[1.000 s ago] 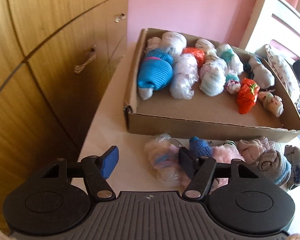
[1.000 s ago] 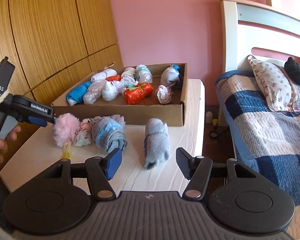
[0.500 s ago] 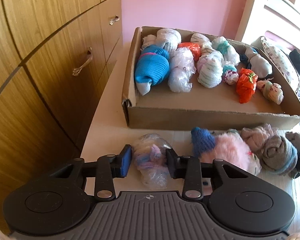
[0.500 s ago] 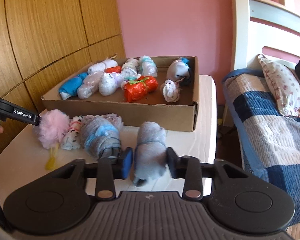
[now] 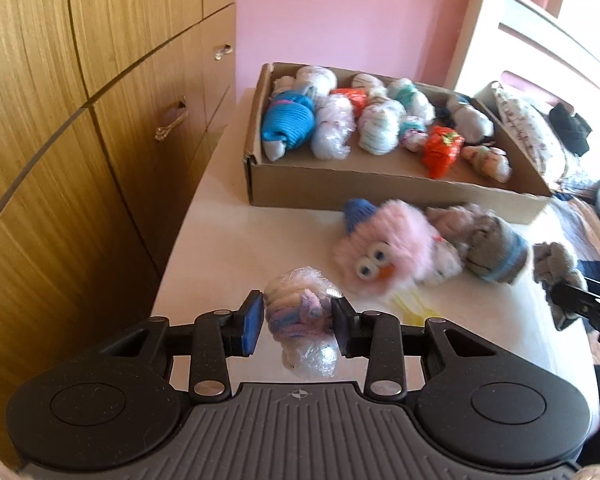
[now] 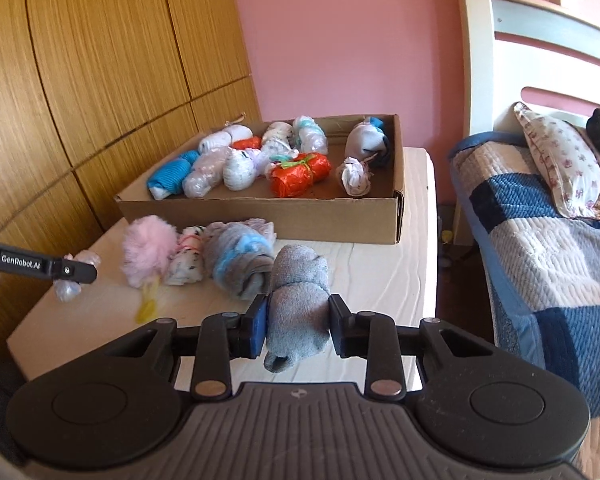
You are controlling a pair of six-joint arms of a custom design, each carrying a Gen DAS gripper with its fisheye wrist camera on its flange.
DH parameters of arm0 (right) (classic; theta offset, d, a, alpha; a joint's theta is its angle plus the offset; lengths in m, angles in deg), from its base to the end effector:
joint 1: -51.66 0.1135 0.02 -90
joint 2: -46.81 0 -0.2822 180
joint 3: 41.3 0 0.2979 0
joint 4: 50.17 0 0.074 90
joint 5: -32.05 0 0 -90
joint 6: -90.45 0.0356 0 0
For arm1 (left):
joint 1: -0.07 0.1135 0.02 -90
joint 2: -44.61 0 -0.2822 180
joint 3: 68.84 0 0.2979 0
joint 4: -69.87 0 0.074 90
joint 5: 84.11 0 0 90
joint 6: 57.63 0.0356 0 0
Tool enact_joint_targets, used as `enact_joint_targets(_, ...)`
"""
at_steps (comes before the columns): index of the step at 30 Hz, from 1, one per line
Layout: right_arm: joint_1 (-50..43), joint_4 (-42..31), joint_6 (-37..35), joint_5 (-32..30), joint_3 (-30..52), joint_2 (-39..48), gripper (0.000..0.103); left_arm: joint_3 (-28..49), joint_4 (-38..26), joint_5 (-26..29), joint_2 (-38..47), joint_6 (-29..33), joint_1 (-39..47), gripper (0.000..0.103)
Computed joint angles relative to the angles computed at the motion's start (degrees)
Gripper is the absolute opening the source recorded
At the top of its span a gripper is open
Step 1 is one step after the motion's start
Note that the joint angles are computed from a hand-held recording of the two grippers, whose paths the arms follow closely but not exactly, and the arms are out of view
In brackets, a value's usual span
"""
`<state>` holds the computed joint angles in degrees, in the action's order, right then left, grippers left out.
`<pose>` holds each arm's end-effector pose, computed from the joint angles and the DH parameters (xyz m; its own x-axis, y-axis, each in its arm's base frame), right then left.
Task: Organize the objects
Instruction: 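Grasp the clear plastic bundle left while right grasps the grey sock, then carry the clear plastic bundle and grey sock over the cardboard box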
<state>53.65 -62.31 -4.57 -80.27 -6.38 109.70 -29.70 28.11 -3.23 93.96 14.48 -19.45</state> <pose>0.2357 0.0217 0.1561 -0.6132 -0.1023 -0.7833 -0.3775 0.9090 0.1768 0.1872 -0.0604 0.1888 -0.7796 -0.0454 -0.6246 -0.0017 0.9975 -0.0704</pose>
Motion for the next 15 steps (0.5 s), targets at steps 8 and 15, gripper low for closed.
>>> enact_joint_targets(8,-0.22,-6.23,0.59,-2.20,-1.37,-9.04,0.029,3.75,-2.12,0.35,-1.64,2.30,-0.31,0.043)
enact_joint_targets(15,2.45,-5.50,3.03,-2.52,6.50,-4.10,0.029,13.87,2.53,1.85,9.44,7.96,3.91,0.043)
